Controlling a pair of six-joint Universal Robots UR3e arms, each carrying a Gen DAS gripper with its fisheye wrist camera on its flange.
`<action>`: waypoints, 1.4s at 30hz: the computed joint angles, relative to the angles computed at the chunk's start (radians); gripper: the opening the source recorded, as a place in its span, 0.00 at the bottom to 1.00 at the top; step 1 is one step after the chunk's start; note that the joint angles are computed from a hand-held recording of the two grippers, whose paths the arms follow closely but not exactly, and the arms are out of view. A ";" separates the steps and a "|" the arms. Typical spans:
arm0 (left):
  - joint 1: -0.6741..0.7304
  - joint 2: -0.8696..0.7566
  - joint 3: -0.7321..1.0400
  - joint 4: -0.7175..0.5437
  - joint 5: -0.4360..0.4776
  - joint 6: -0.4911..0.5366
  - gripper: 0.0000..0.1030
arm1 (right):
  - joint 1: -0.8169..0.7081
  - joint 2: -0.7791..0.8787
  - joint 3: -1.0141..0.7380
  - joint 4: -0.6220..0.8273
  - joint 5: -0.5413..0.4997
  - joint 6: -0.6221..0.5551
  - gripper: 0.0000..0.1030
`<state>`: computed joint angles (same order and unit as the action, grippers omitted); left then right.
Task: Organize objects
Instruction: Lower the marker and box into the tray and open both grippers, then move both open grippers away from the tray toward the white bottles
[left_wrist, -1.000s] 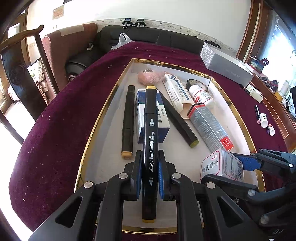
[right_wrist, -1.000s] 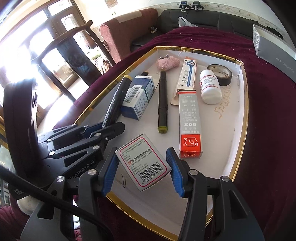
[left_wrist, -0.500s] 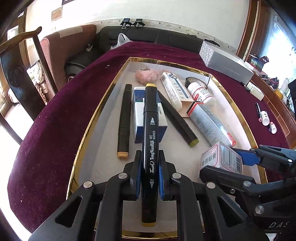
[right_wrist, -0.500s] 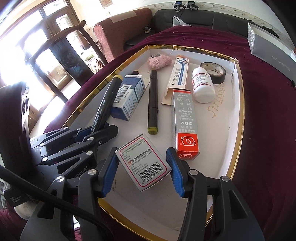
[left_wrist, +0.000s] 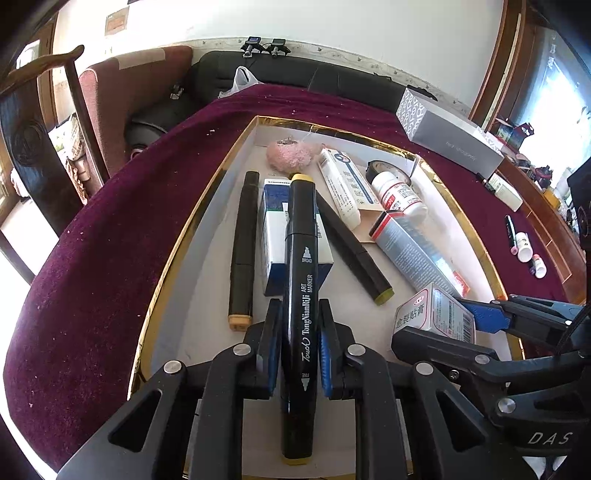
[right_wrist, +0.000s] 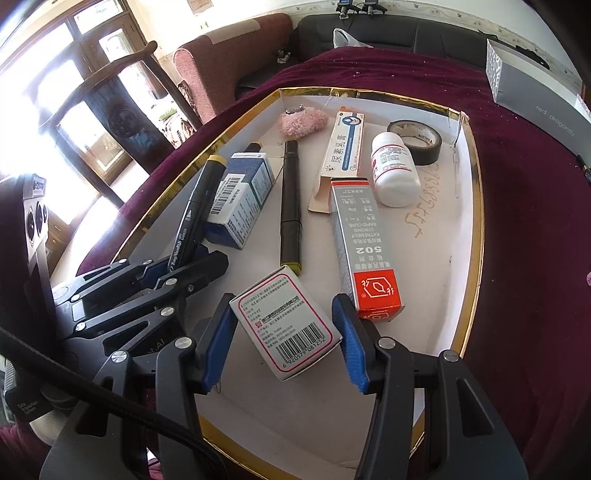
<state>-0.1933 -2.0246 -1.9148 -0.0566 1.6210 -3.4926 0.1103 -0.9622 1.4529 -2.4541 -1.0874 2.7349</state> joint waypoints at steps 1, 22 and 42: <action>0.005 0.003 -0.006 0.006 -0.015 -0.001 0.18 | -0.003 -0.002 0.000 0.005 0.007 0.002 0.51; 0.256 0.239 -0.283 0.210 -0.410 -0.088 0.53 | -0.135 -0.154 0.147 -0.054 0.179 0.025 0.58; 0.141 0.036 -0.044 0.136 -0.523 -0.187 0.60 | -0.383 -0.214 0.235 -0.036 0.341 0.046 0.69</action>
<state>-0.0525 -1.9884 -1.9591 0.0796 1.0978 -3.6801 -0.2728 -1.1762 1.6882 -2.4898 -0.7468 2.7804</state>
